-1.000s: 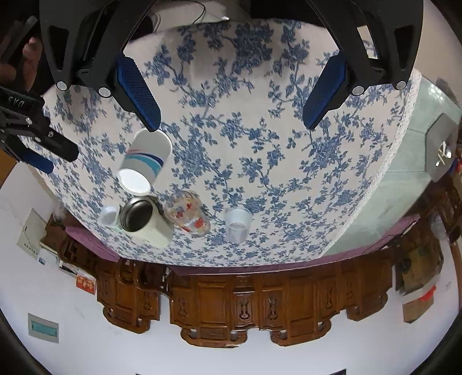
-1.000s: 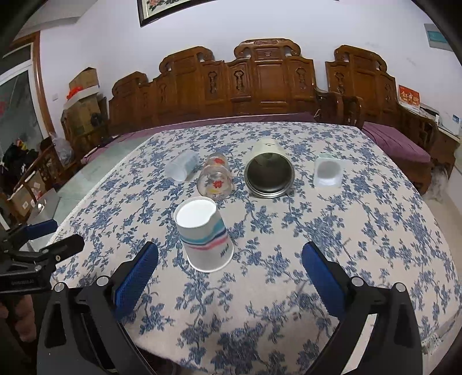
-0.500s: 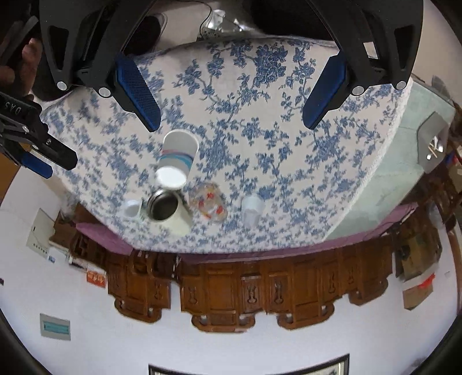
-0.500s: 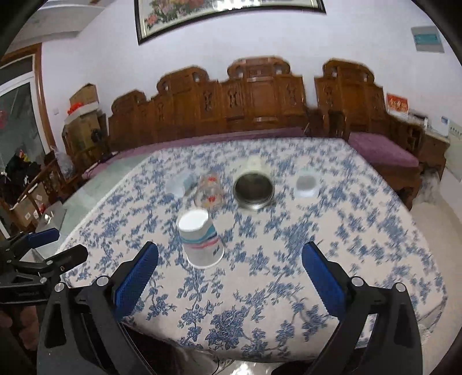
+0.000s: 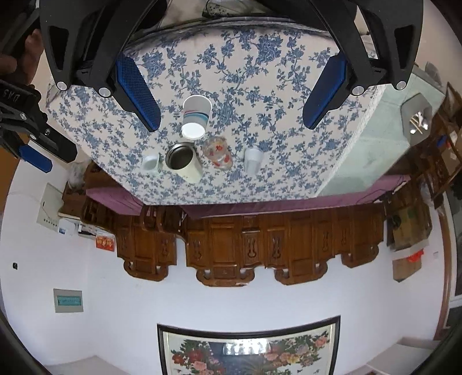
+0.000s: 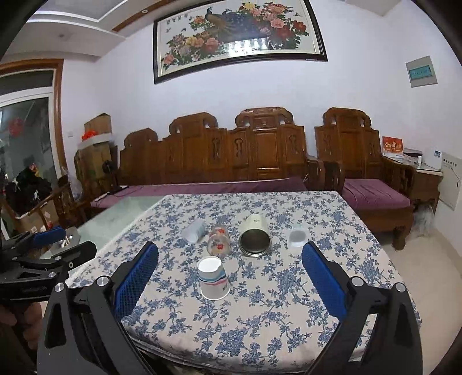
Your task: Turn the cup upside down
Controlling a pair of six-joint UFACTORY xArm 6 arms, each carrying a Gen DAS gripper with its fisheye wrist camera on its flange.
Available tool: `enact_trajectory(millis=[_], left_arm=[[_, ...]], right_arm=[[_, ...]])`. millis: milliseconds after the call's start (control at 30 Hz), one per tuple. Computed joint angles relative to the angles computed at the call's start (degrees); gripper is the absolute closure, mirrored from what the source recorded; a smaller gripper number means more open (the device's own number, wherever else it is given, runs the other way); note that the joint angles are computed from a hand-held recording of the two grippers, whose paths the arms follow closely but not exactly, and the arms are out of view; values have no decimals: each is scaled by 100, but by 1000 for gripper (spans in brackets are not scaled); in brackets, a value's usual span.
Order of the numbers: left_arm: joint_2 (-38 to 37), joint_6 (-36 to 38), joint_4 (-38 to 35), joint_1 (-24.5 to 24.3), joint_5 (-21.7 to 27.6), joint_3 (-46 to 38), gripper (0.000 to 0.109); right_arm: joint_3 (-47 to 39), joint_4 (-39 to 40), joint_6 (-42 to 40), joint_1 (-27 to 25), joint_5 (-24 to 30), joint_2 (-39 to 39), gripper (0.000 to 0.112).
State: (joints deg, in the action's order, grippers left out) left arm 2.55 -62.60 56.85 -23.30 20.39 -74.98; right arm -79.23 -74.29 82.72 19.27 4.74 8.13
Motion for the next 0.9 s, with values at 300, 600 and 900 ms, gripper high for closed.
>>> enact_trajectory(millis=[300,600,900], left_arm=[[-137,-338,301,-20,45,81,14],[-193,-455,391,13,11,142,14],[-208,-513,421,27,-1,145,14]], right_arm=[[36,-85,110,22,35,-77,12],[49,-74,102,40,62,-93,12],[47,-20,48,44,63,-86,12]])
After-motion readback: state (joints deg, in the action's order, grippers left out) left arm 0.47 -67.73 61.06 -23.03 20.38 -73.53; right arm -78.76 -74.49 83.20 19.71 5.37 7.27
